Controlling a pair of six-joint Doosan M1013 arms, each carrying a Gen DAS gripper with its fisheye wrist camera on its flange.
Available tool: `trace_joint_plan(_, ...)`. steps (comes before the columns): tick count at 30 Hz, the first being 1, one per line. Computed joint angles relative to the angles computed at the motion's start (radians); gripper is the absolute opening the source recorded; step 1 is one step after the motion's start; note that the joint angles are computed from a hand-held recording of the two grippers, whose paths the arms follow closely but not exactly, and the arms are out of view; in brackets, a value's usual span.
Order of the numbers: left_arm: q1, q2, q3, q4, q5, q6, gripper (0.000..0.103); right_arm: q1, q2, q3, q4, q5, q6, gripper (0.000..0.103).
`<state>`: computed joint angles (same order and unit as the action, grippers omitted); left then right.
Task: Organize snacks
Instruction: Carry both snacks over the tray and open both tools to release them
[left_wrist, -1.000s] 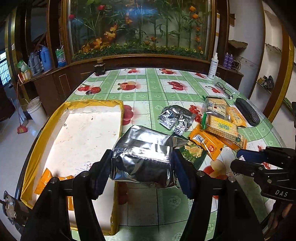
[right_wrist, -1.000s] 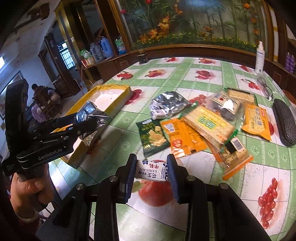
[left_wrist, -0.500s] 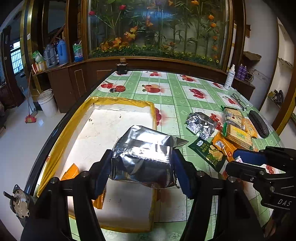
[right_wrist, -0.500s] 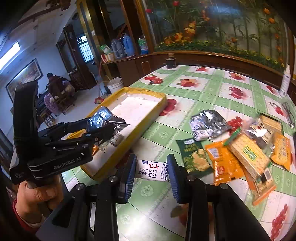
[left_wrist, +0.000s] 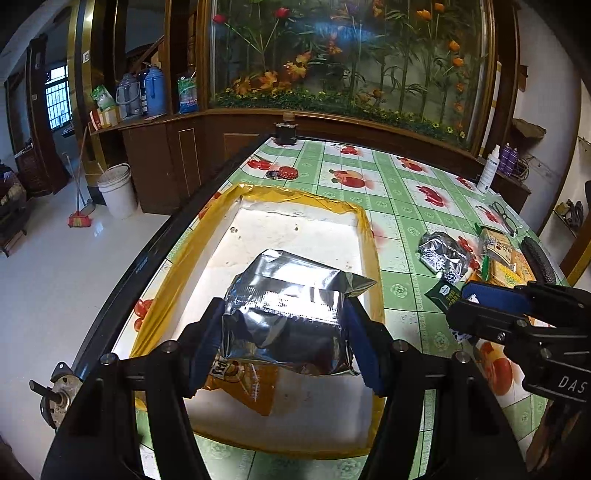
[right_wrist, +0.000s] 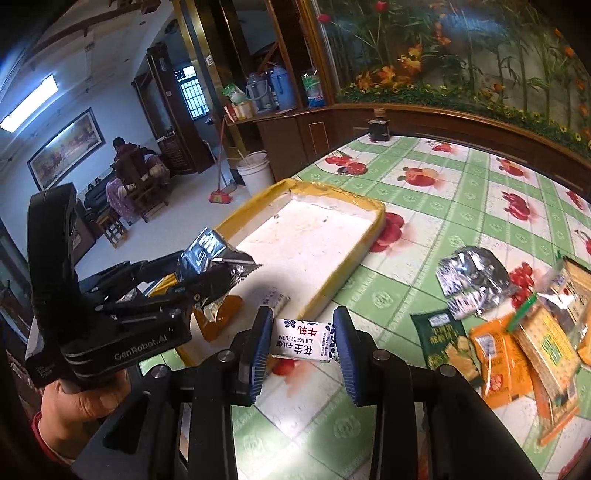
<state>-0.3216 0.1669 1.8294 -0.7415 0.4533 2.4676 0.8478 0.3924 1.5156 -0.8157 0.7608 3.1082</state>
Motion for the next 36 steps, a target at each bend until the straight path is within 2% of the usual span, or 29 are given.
trace_joint_plan(9, 0.014, 0.033, -0.027, 0.058, -0.003, -0.069, 0.064, -0.066, 0.063, -0.066, 0.051, -0.072, -0.069, 0.034)
trace_joint_plan(17, 0.010, 0.072, -0.067, 0.135, 0.004, -0.153, 0.064, -0.105, 0.116, -0.125, 0.127, -0.102, -0.165, 0.035)
trace_joint_plan(36, 0.000, 0.095, -0.086, 0.223, 0.016, -0.239, 0.064, -0.125, 0.140, -0.134, 0.202, -0.129, -0.222, 0.037)
